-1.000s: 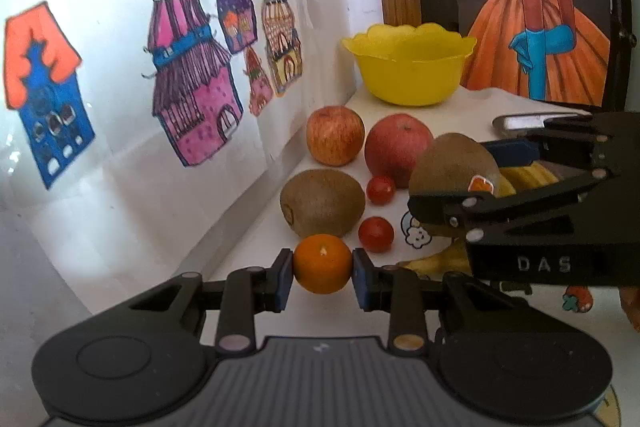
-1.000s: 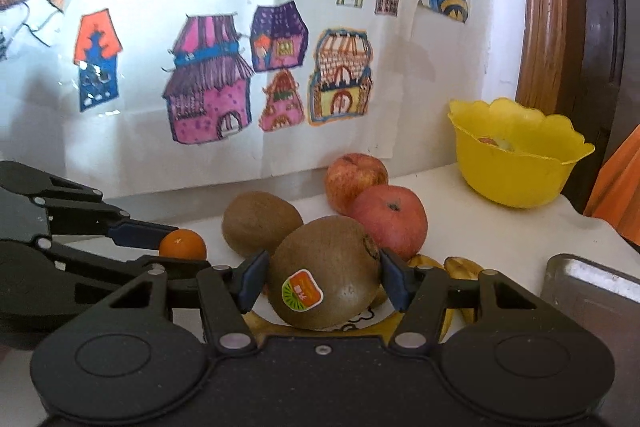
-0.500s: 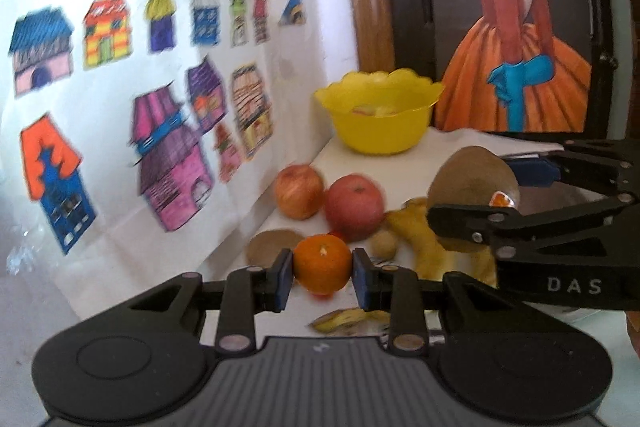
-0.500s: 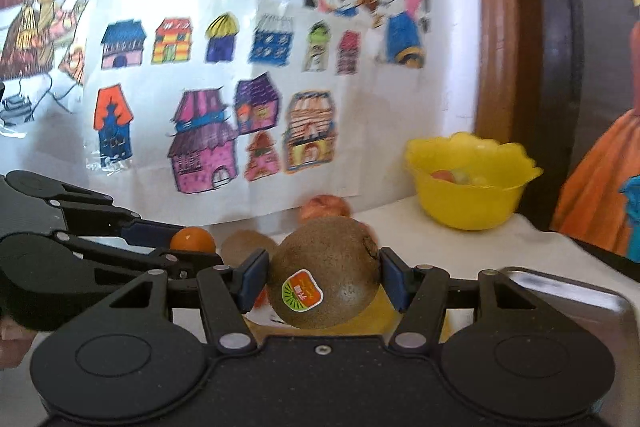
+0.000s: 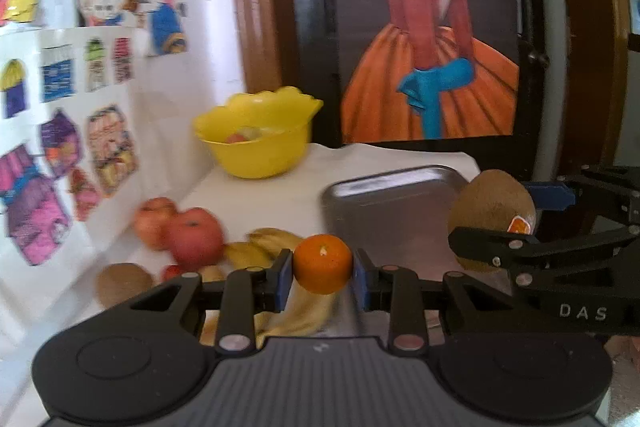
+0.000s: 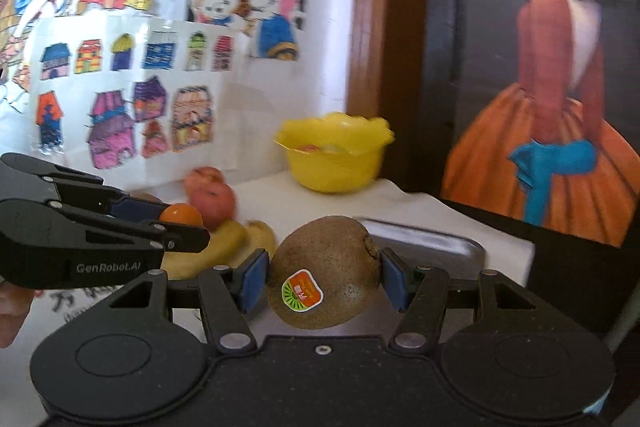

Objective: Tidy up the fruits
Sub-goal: 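Carry the kiwi in the right tool while the left tool carries the orange to the tray, then open both grippers over the metal tray and lift both tools away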

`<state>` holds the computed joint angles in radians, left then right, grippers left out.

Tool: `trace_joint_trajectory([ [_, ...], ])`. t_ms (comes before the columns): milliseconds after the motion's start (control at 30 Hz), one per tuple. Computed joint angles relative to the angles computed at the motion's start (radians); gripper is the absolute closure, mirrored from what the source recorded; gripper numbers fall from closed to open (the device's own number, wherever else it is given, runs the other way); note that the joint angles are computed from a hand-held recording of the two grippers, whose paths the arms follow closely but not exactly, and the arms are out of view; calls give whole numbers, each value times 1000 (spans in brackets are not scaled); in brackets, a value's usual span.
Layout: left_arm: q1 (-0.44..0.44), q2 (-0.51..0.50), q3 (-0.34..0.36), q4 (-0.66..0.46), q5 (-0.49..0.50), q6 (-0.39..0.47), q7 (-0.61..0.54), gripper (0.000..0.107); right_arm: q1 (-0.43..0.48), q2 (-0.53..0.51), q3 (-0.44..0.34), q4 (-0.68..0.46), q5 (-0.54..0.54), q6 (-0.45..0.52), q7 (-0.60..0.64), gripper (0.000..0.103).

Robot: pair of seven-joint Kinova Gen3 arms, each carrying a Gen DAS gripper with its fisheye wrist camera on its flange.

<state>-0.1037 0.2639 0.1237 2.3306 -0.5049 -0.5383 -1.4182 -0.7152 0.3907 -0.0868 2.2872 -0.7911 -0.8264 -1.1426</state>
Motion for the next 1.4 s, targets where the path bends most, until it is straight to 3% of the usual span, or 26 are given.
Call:
trace_joint_trajectory([
  [233, 79, 76, 14, -36, 82, 28, -61, 73, 54, 34, 6, 63, 67, -13, -97, 42],
  [500, 97, 150, 29, -99, 139, 97, -103, 73, 89, 84, 24, 51, 163, 12, -176, 42],
  [967, 24, 181, 103, -132, 103, 144, -89, 71, 79, 112, 48, 21, 184, 32, -194, 40],
  [1067, 13, 175, 109, -123, 95, 135, -78, 63, 66, 110, 50, 23, 166, 25, -188, 38],
  [1100, 10, 169, 110, -116, 93, 127, -74, 51, 61, 107, 50, 26, 158, 22, -186, 35],
  [1167, 11, 155, 99, -97, 100, 106, -69, 41, 51, 99, 50, 32, 139, 17, -181, 30],
  [1267, -13, 125, 102, -73, 73, 96, -38, 38, 27, 82, 47, 50, 104, -10, -168, 24],
  [1400, -50, 72, 91, -27, 36, 59, 13, 23, -21, 49, 32, 69, 31, -53, -132, 16],
])
